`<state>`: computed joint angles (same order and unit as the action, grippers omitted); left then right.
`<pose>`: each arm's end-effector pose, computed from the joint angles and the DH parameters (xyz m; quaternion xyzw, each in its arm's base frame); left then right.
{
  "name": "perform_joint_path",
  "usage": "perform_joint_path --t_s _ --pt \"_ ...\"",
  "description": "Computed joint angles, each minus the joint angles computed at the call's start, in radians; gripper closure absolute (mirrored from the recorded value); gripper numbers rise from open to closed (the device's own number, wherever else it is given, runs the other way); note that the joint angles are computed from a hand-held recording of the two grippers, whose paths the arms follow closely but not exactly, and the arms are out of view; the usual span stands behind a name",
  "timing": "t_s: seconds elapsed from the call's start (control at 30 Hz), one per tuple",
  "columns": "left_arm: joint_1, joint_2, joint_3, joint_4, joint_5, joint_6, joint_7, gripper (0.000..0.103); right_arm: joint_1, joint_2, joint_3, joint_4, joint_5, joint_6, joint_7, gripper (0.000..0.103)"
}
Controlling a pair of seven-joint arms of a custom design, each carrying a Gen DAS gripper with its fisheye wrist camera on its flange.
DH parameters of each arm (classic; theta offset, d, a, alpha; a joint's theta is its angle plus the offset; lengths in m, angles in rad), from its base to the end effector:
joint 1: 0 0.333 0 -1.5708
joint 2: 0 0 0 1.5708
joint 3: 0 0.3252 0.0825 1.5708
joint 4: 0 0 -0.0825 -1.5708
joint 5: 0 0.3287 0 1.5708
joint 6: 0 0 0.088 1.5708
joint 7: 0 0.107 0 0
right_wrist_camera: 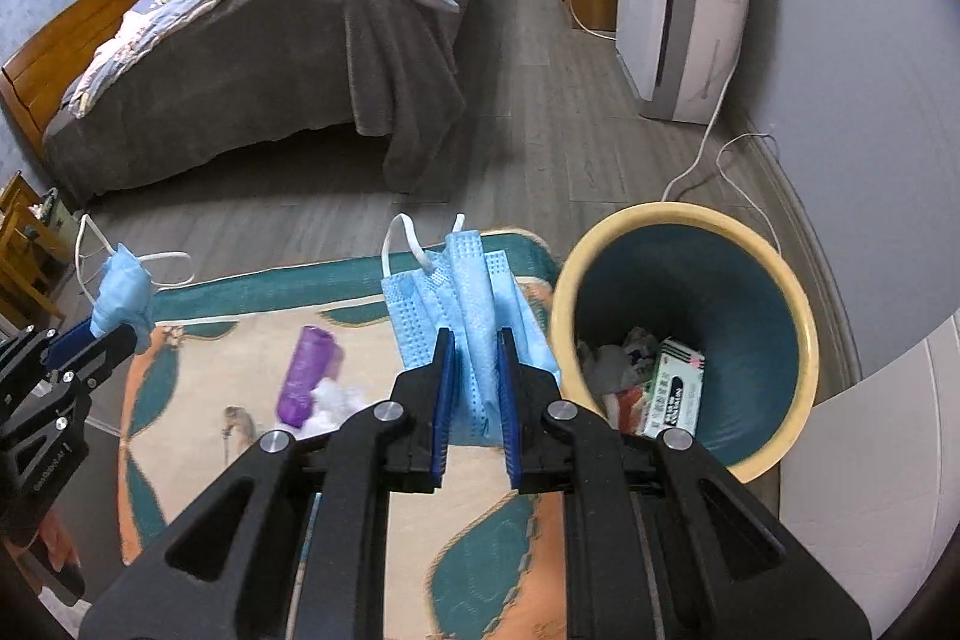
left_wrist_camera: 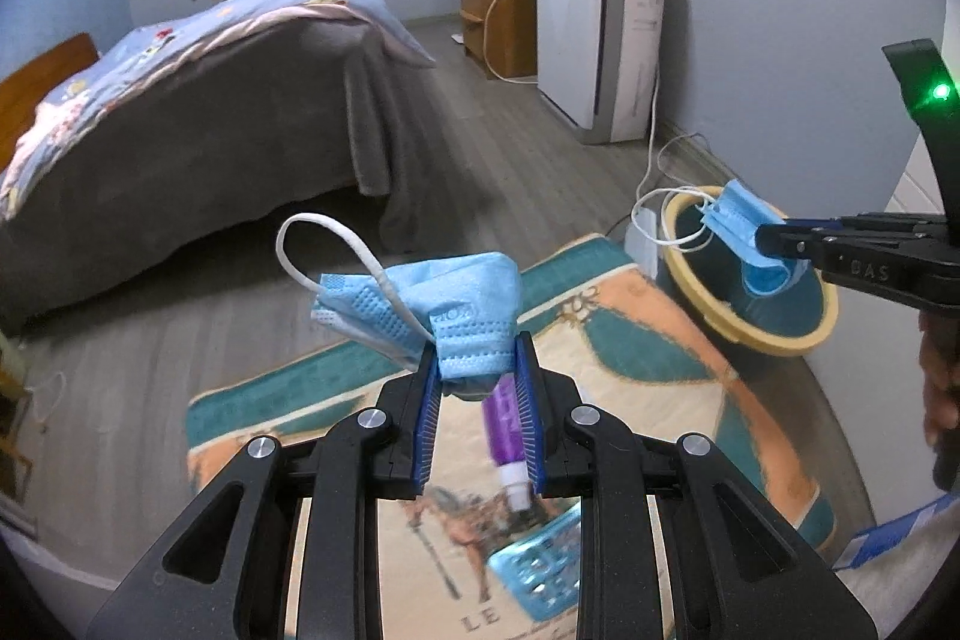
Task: Collect trash
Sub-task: 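Carry both blue masks over the wastebasket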
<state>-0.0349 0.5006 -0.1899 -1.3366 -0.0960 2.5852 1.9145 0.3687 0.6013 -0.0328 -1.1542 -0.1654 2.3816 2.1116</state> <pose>0.6930 -0.1193 0.5574 -0.4934 0.7846 -0.3013 0.2242 0.6816 0.2447 0.5404 -0.6327 0.7064 -0.1801 0.2612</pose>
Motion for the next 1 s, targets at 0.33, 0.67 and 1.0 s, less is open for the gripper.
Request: perform_joint_path --t_s 0.33,0.67,1.0 --pt "-0.058 0.065 -0.002 0.075 0.036 -0.027 -0.027 0.078 -0.043 0.023 0.006 0.017 0.034 0.003 -0.067 0.090" --pt "-0.106 0.111 0.009 0.118 0.092 -0.035 -0.049 0.078 -0.084 -0.030 0.008 -0.096 0.077 0.037 -0.065 0.090" --pt "-0.137 0.149 -0.034 0.153 0.085 -0.051 0.009 0.078 -0.078 -0.031 -0.008 -0.089 0.051 -0.003 -0.030 0.090"
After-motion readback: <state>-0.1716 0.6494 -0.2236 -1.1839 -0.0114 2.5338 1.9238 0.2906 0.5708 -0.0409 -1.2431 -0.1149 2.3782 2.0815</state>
